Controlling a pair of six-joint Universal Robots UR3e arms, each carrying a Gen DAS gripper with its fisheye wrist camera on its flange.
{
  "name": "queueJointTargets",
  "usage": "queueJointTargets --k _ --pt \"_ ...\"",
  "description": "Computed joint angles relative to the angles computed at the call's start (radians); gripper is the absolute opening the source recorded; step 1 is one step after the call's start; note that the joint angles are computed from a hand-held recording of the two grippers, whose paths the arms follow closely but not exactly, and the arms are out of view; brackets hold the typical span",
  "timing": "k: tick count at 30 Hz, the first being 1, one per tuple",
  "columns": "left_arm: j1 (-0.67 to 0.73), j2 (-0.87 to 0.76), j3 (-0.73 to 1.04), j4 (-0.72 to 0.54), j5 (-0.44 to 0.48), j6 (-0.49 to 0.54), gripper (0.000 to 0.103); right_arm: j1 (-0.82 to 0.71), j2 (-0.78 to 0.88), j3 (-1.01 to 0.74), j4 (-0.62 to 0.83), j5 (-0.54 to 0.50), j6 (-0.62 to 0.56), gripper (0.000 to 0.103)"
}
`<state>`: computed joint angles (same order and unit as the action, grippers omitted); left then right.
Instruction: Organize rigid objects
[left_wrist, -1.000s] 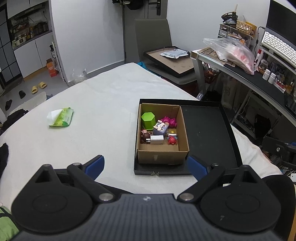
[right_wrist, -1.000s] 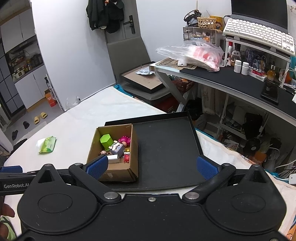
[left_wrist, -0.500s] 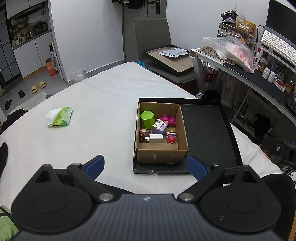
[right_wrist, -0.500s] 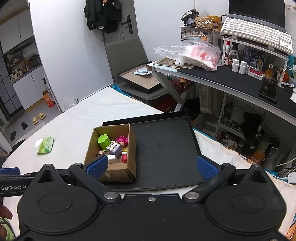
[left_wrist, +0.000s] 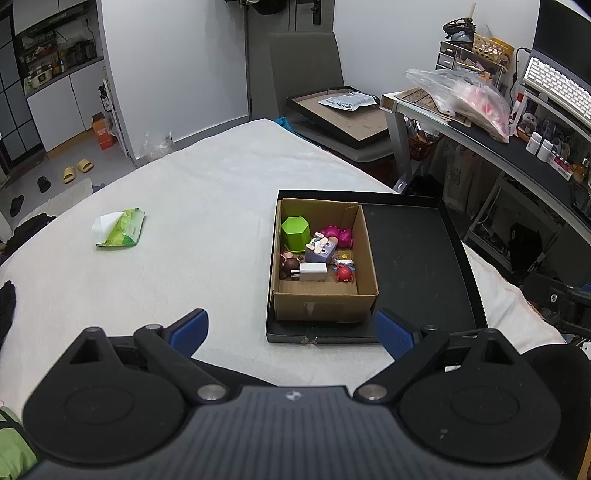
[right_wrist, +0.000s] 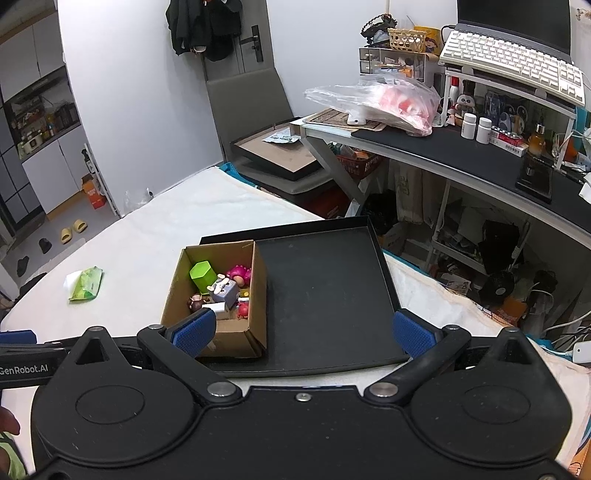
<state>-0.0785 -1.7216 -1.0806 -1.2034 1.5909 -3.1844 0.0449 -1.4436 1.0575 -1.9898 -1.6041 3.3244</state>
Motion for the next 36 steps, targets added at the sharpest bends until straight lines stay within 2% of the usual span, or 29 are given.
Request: queueJointTargets --k 11,14,27,33,36 --pt "-0.001 0.003 -0.007 0.009 0.002 0.0 0.096 0.002 -0.009 0.016 -0.011 0.004 -0.015 0.103" --pt "0.003 0.004 -0.009 0.01 -0.001 -0.001 0.096 -0.013 -0.017 0.026 -0.014 0.039 -0.019 0.103" --pt "0.012 0.01 -0.025 0.016 -0.006 -0.003 0.096 0.003 -0.007 0.017 -0.004 -0.006 -0.028 0.103" --pt "0.009 0.01 -0.021 0.012 -0.005 -0.002 0.096 -0.021 -0.023 0.027 0.002 0.044 -0.031 0.103" --pt "0.016 0.009 -0.012 -0.002 -0.024 -0.011 0.096 -0.015 -0.021 0.021 0.002 0.026 -0.03 0.103"
